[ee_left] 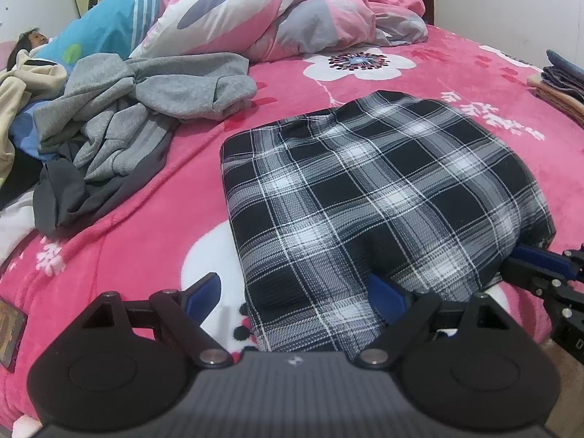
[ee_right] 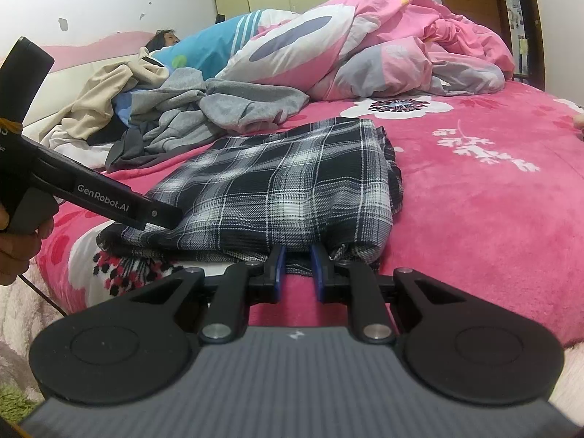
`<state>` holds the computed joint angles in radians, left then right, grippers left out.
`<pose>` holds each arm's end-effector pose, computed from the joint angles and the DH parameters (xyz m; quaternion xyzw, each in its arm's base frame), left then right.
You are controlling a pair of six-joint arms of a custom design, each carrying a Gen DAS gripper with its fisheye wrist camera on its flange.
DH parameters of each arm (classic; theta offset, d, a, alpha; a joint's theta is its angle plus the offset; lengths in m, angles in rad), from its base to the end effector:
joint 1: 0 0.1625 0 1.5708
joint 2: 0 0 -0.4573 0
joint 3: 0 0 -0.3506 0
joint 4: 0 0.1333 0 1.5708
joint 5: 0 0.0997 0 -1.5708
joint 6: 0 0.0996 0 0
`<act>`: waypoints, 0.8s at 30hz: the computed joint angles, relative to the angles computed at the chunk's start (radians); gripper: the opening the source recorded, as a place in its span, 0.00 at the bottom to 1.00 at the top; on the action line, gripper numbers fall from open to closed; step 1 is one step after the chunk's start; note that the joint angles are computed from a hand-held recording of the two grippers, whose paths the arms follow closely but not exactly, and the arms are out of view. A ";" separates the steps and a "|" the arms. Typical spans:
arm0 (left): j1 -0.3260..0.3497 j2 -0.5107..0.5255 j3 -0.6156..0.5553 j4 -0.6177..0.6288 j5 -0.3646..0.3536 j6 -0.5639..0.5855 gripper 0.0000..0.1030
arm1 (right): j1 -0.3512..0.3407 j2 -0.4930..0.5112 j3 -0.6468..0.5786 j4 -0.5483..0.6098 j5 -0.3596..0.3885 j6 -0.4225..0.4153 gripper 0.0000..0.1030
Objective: Fold clothes
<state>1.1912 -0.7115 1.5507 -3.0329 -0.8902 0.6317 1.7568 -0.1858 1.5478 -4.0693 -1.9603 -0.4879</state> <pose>-0.0798 -0.7290 0.1955 0.3452 0.8346 -0.2466 0.3515 0.2136 -0.6188 -0.0443 0.1751 -0.8148 0.4975 0.2407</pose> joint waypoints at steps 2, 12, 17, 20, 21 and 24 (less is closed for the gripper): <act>0.000 0.001 0.001 -0.003 0.001 0.002 0.86 | 0.000 0.001 -0.001 -0.003 0.000 0.001 0.14; 0.012 -0.011 -0.012 0.038 -0.030 -0.040 0.88 | 0.002 0.005 -0.002 -0.006 0.000 -0.014 0.17; 0.027 -0.025 -0.030 0.093 -0.059 -0.096 0.91 | 0.010 0.006 -0.006 0.010 -0.008 -0.036 0.28; 0.033 -0.036 -0.031 0.118 -0.075 -0.112 0.93 | 0.020 0.012 -0.016 0.027 -0.017 -0.067 0.44; 0.035 -0.042 -0.029 0.127 -0.079 -0.121 0.94 | 0.025 0.016 -0.023 0.033 -0.025 -0.079 0.48; 0.042 -0.057 -0.029 0.161 -0.097 -0.153 0.95 | 0.037 0.027 -0.044 0.043 -0.053 -0.097 0.53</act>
<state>1.2334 -0.7682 1.5220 -2.8718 -0.9873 0.4784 1.7941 -0.1593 1.5041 -4.0262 -2.0130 -0.5848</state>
